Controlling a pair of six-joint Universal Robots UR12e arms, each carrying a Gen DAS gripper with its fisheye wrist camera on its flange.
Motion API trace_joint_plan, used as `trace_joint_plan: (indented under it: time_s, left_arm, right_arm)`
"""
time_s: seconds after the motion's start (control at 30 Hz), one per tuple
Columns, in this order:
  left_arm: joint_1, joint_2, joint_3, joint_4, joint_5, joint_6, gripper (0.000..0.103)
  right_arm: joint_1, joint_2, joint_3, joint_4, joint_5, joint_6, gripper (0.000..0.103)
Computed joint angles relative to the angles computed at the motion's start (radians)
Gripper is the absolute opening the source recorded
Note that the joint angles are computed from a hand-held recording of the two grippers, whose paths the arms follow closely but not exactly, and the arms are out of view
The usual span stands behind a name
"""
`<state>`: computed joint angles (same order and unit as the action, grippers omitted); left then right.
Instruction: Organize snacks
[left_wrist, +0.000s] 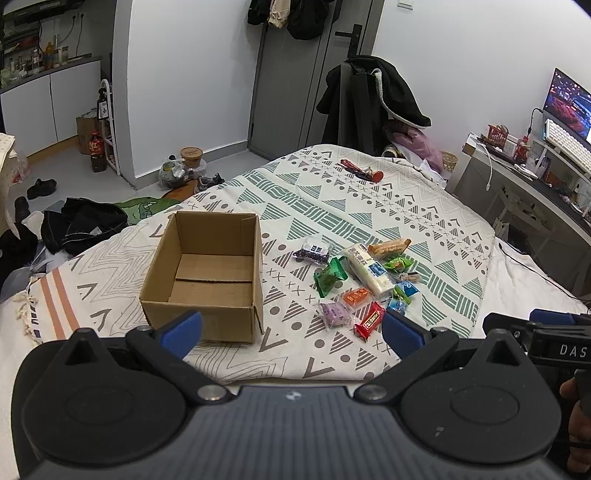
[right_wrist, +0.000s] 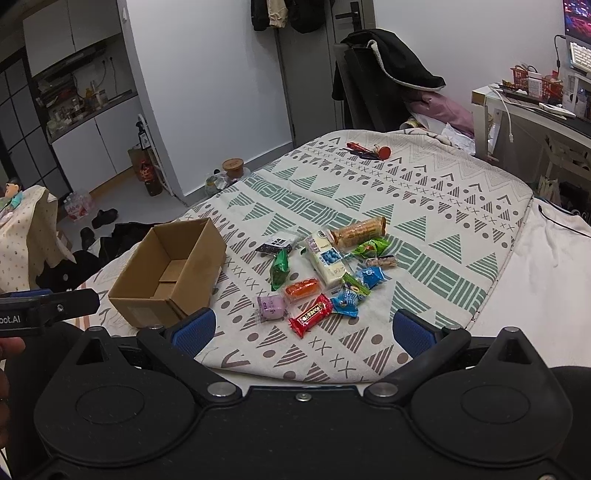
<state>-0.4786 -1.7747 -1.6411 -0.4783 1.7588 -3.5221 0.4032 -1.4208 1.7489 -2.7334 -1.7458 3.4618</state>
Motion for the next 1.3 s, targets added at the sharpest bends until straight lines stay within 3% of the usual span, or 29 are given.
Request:
trace_joint_plan:
  time_s: [0.73,1.1,1.3]
  left_arm:
    - [0.012,-0.038,0.039,0.008,-0.035,-0.001,0.103]
    - [0.018,-0.097,0.082,0.029,-0.1,0.019,0.1]
    - [0.019,-0.136,0.119,-0.002,-0.13,0.032,0.098]
  right_arm:
    - [-0.029,0.025,-0.018,0.006,0.028,0.018,0.103]
    - [-0.078,0.054,-0.022,-0.007,0.138,0.025,0.102]
    - [-0.103,0.082,-0.03,0.001,0.18,0.048,0.094]
